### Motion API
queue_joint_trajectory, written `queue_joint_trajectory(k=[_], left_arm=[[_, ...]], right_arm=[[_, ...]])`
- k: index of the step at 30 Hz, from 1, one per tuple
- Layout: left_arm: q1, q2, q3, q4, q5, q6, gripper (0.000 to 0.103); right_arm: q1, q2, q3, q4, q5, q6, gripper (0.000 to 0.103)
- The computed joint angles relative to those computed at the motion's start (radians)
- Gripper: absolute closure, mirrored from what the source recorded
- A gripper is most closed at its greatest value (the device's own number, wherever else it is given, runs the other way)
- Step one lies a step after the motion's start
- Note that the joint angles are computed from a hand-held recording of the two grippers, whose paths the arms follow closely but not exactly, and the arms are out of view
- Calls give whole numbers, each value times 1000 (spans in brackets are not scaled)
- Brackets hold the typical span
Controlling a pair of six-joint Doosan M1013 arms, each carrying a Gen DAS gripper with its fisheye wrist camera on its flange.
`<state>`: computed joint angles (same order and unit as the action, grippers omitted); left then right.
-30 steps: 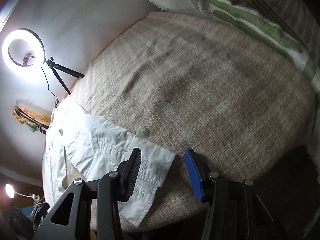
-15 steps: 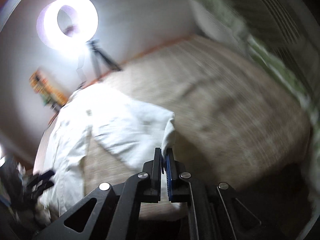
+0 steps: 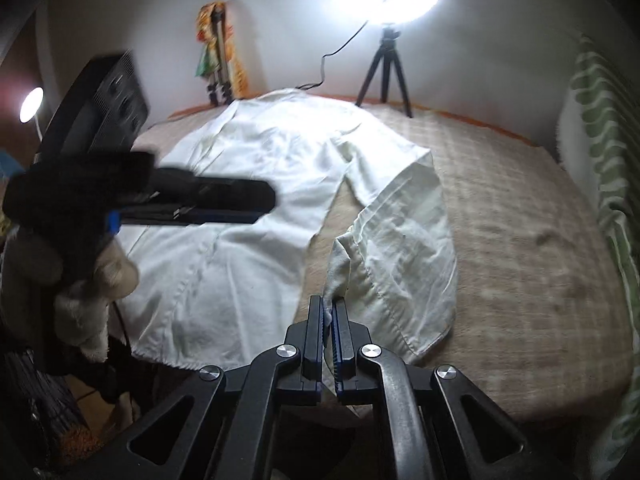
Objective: Fold small clothes
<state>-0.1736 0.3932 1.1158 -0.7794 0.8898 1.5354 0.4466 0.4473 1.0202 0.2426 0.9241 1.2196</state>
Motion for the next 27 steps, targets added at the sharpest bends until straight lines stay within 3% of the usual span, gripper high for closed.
queue_joint_trajectory(k=[3,7,9,10,11,12,17,21,24,27], left_arm=[[-9,25,-29,22,40,-40,56],[-7,54,-44,-45,89,-61,56],[-11,64,-53,-54,100,-60,63],[-12,68,-55,-58,102,-55,71],[-12,70,-56,-66,102,-48,92],[-13,73,-58,-66,105,-48,97],[-11,62,-44,-50,90,-11,99],[-16,47,-39,0,85,22,100],[-22,32,-33,31,73,56,100],[-28,20,-31,67,65,76,100]], right_arm=[[9,-5,18,4,-5,-29,102],[8,-12,32,28,-9,-67,101],[6,-13,34,49,-2,-88,101],[3,-14,35,66,6,-104,101],[2,-12,31,79,15,-117,99],[-4,-12,29,104,33,-141,96],[-59,-29,30,308,119,-251,79],[-104,-34,16,439,113,-261,72],[-116,9,-71,435,112,-187,66],[-107,112,-257,354,166,-56,61]])
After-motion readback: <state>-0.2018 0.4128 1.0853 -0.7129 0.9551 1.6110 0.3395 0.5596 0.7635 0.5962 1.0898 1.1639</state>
